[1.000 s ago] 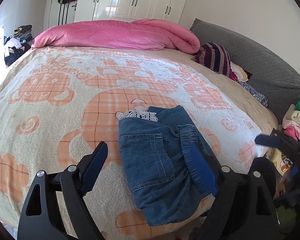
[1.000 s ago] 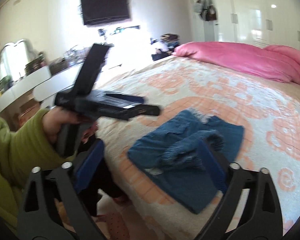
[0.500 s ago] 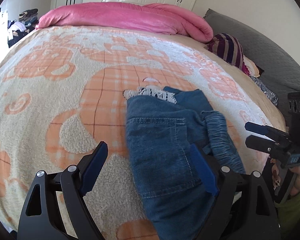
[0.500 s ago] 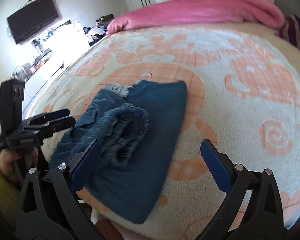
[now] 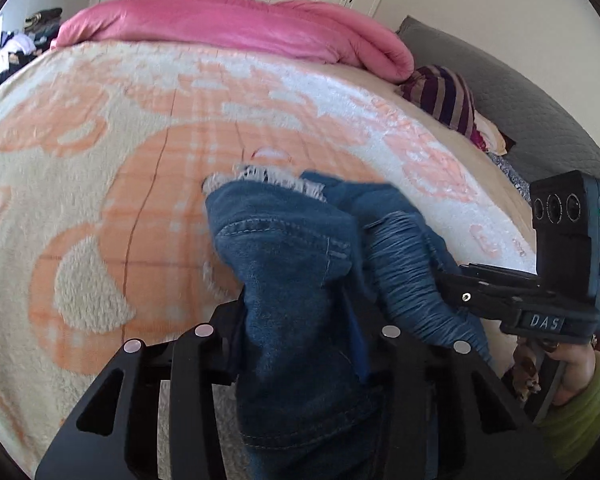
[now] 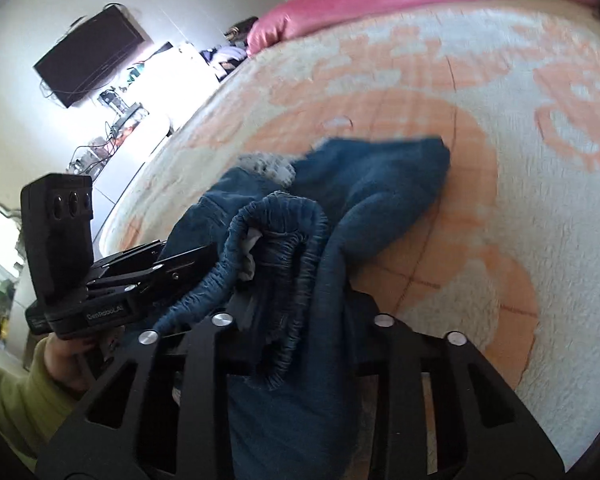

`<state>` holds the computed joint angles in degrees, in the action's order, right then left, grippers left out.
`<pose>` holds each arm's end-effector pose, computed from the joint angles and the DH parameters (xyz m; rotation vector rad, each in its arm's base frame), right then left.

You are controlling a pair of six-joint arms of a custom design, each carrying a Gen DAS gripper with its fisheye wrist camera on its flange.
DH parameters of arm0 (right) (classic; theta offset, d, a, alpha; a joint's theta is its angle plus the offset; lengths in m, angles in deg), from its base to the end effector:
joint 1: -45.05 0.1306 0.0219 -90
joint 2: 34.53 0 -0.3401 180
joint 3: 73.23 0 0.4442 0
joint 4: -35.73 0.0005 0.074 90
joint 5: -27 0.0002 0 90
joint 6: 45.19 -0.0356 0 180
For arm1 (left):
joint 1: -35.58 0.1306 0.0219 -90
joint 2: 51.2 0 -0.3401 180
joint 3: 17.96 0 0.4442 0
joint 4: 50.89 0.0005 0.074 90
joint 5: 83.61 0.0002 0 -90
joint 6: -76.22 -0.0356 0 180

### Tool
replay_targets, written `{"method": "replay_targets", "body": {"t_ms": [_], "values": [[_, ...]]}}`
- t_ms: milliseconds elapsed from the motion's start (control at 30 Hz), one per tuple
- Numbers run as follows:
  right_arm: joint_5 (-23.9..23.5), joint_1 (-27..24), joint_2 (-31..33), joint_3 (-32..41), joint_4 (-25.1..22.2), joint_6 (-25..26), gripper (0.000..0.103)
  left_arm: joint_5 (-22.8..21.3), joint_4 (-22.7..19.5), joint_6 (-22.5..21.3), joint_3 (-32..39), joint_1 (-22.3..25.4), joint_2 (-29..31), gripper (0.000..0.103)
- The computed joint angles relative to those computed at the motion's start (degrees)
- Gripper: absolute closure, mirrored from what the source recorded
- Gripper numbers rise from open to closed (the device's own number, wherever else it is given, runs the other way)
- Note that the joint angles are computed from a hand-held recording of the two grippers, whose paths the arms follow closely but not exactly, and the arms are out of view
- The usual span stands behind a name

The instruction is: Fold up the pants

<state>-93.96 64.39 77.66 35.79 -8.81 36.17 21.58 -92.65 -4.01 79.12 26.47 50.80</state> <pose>0.6207 0.2367 0.3435 -0.4824 2.3789 0.8743 0.6001 -0.1062 0.3462 0.1131 2.3976 -0.4714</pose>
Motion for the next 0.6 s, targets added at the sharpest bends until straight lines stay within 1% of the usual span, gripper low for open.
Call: {"method": "replay_targets", "body": {"t_ms": [33, 100, 200, 267, 300, 333, 367, 400, 433, 467, 500, 533, 600], "values": [[0.06, 0.14, 0.04, 0.72, 0.08, 0.50, 0.085, -1.37, 0.42, -1.09, 0.60, -0.43, -0.06, 0.064], [1.80, 0.69, 0.70, 3.16, -0.10, 1.62, 0.085, -4.04, 1.19, -2.07, 2.52, -1.02, 0.71, 0.066], [3.19, 0.65, 2.60, 6.86, 0.24, 2.29, 0.085, -4.30, 1.82, -0.61, 5.81, -0.62, 2.59, 0.066], [3.34, 0.21, 4.69, 9.83, 1.12, 1.75, 0.085, -5.39, 2.25, -0.39, 8.42, -0.34, 4.40, 0.066], [3.91, -0.02, 6.62, 12.28, 0.95, 1.44, 0.085, -6.07, 2.27, -0.52, 9.57, -0.28, 5.38, 0.064], [5.57, 0.04, 7.75, 13.63, 0.51, 1.74, 0.085, -6.49, 1.62, -0.77, 10.86, -0.25, 6.43, 0.061], [6.81, 0.05, 9.25, 15.47, -0.73, 2.59, 0.082, -7.41, 0.56, -1.06, 12.45, -0.26, 8.01, 0.055], [8.36, 0.18, 11.04, 17.64, -2.89, 3.33, 0.081, -7.82, -0.43, -1.31, 13.53, -0.23, 9.23, 0.051], [10.75, 0.30, 13.75, 20.83, -6.64, 3.58, 0.077, -8.44, -3.03, -1.61, 15.67, -0.20, 11.53, 0.046], [12.71, 0.38, 15.83, 23.14, -9.74, 3.27, 0.067, -9.15, -4.33, -1.74, 16.56, -0.23, 12.65, 0.043], [14.38, 0.41, 17.23, 24.35, -11.63, 2.49, 0.064, -9.54, -5.10, -1.67, 16.76, -0.22, 13.46, 0.043], [15.07, 0.43, 17.62, 24.48, -11.86, 2.19, 0.057, -9.12, -4.75, -1.32, 16.21, -0.03, 13.36, 0.042], [16.07, 0.29, 16.54, 22.24, -10.79, 1.82, 0.056, -8.75, -3.88, -0.80, 14.60, 0.25, 12.60, 0.038]]}}
